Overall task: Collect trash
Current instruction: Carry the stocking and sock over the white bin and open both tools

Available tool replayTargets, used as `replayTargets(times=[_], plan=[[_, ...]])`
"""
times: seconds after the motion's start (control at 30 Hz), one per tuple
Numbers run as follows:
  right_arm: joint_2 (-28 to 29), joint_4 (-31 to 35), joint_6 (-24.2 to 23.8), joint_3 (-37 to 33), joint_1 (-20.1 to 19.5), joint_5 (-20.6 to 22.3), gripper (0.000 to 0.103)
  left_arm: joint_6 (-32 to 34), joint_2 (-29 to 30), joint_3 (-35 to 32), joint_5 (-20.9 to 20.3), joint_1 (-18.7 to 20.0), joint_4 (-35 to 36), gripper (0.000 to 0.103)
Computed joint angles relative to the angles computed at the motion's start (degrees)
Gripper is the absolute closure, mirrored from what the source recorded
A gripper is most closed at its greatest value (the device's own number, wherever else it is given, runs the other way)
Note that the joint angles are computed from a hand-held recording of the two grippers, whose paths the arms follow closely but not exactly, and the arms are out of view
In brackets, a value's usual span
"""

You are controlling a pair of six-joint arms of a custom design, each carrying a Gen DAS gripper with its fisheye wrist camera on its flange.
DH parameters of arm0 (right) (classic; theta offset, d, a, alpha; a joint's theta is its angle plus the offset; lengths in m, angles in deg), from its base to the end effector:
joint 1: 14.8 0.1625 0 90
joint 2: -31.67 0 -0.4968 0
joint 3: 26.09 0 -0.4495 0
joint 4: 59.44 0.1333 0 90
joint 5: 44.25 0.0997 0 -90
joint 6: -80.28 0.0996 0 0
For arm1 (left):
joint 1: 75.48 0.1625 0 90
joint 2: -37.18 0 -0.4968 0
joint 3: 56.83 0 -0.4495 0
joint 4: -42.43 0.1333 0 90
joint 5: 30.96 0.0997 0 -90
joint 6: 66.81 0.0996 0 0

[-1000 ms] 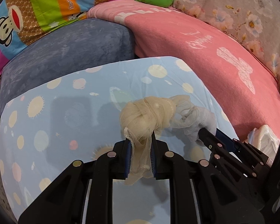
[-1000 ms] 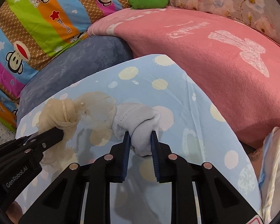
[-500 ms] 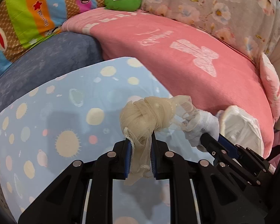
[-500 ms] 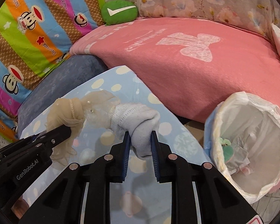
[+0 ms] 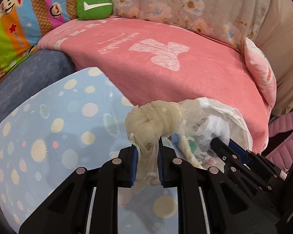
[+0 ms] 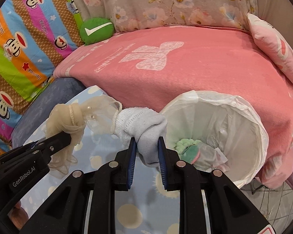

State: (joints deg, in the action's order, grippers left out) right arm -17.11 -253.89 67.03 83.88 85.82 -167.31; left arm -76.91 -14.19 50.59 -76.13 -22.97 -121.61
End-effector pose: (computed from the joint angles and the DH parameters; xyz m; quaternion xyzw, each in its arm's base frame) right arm 0.2018 -0.6477 0.1499 0.0817 -0.8936 0.3472 0.2725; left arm -0.2511 -0.6617 0.1413 0.1583 0.9012 -0.2842 0.2863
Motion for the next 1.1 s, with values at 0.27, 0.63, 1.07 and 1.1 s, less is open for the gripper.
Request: replayTargets(times=[0.27,0.63,1.07,1.1], plan=[[-3.8,-2.7,-0.2,3.1,-2.1,-0.9,0.082,0.7,3.1,-2.0,-1.7,-2.1,0.9,0.086],[-7.9,-5.2,0.7,5.4,-5.5,-1.8,0.082,3.4,8.5,-6.5,-5.0,-3.6,1.1,0.083],[-8.9,-5.6,0.2,5.2,-6.7,-2.0,0.081,7.6,11.5,-7.8,-4.2,-5.1,-4.3,0.033],[-9.0,-5.7,0.1,5.3,-6.7,-2.0,0.081,8.1,11.6,-7.7,-3.7,-5.2,-4.7,0.033]])
